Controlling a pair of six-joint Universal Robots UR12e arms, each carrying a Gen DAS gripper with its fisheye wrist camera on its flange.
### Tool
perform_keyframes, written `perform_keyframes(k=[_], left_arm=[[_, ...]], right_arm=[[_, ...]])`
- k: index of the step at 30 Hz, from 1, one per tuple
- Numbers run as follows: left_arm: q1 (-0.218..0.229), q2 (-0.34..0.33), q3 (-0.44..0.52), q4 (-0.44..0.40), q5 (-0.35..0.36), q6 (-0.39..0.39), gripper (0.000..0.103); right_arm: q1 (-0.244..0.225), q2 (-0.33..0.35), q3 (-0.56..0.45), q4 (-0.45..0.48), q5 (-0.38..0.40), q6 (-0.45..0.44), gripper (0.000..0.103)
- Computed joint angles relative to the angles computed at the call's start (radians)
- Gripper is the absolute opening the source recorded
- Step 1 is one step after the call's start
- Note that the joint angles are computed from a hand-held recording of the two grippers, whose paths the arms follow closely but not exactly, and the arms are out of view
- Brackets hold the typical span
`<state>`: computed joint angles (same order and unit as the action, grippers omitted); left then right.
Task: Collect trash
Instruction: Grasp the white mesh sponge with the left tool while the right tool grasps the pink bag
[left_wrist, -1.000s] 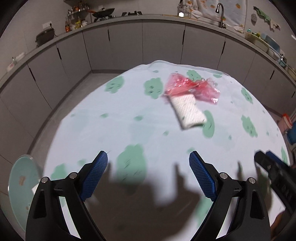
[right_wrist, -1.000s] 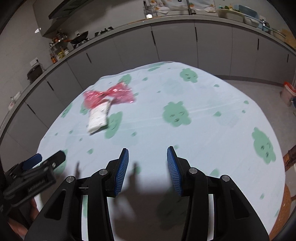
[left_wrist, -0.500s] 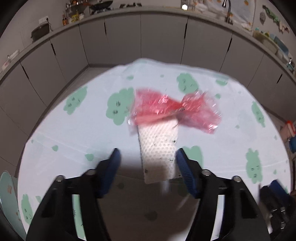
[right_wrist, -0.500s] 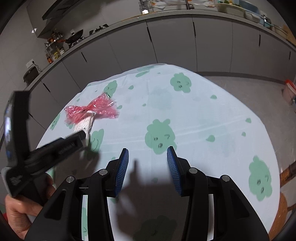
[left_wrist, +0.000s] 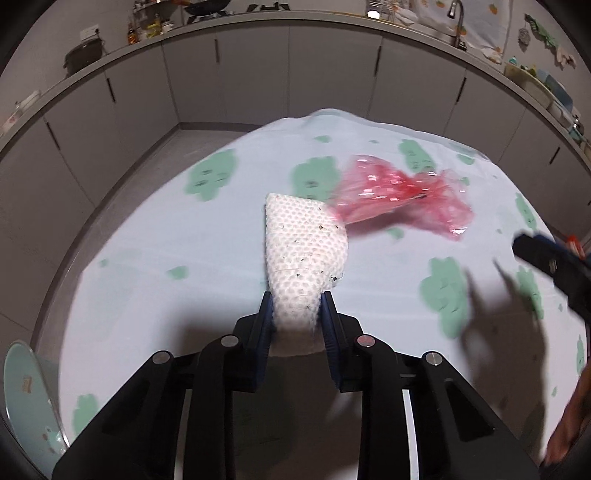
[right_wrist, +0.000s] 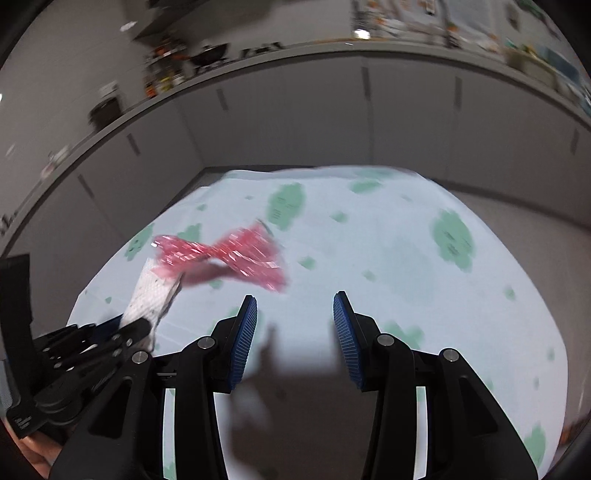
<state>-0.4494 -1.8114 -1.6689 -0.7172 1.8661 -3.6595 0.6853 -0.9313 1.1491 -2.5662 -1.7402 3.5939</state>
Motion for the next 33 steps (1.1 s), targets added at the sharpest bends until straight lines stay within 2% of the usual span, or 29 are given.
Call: perform_keyframes(k=[5, 7, 12, 14, 16, 17, 18, 19, 23, 27, 30, 33], left_arm=[[0.015, 0.031, -0.040, -0.016, 0.082, -0.045, 0.026], [0.022, 0.036, -0.052, -0.006, 0.080, -0.053, 0.026], [0.012, 0.027, -0.048, 0.003, 0.108, -0.054, 0.026], [0.010, 0.026, -0.050, 0.007, 0.111, -0.062, 0.027], [0.006, 0.030, -0.055, 0.010, 0.119, -0.060, 0.027], [0.004, 0.030, -0.057, 0.014, 0.123, -0.057, 0.027], [0.003, 0.030, -0.058, 0.017, 0.127, -0.056, 0.027], [0.001, 0.029, -0.058, 0.018, 0.132, -0.053, 0.027], [0.002, 0.030, -0.063, 0.029, 0.134, -0.051, 0.028], [0.000, 0.027, -0.066, 0.043, 0.146, -0.044, 0.028], [-0.005, 0.025, -0.068, 0.052, 0.160, -0.037, 0.028], [-0.006, 0.025, -0.068, 0.051, 0.161, -0.037, 0.028]], right_arm=[[0.001, 0.057, -0.102, 0.031, 0.035, -0.130, 0.046], [-0.001, 0.073, -0.131, 0.039, 0.069, -0.180, 0.050], [-0.001, 0.127, -0.225, 0.120, 0.093, -0.332, 0.050], [-0.006, 0.151, -0.267, 0.168, 0.113, -0.366, 0.050], [-0.012, 0.166, -0.287, 0.199, 0.137, -0.366, 0.049], [-0.015, 0.180, -0.310, 0.235, 0.144, -0.364, 0.046], [-0.014, 0.184, -0.314, 0.253, 0.137, -0.366, 0.042], [-0.012, 0.194, -0.330, 0.280, 0.123, -0.370, 0.032], [-0.011, 0.191, -0.315, 0.261, 0.124, -0.325, 0.027], [-0.001, 0.179, -0.293, 0.248, 0.091, -0.298, 0.022], [0.005, 0.158, -0.263, 0.253, 0.074, -0.232, 0.021], [0.012, 0.124, -0.214, 0.264, 0.042, -0.101, 0.021]])
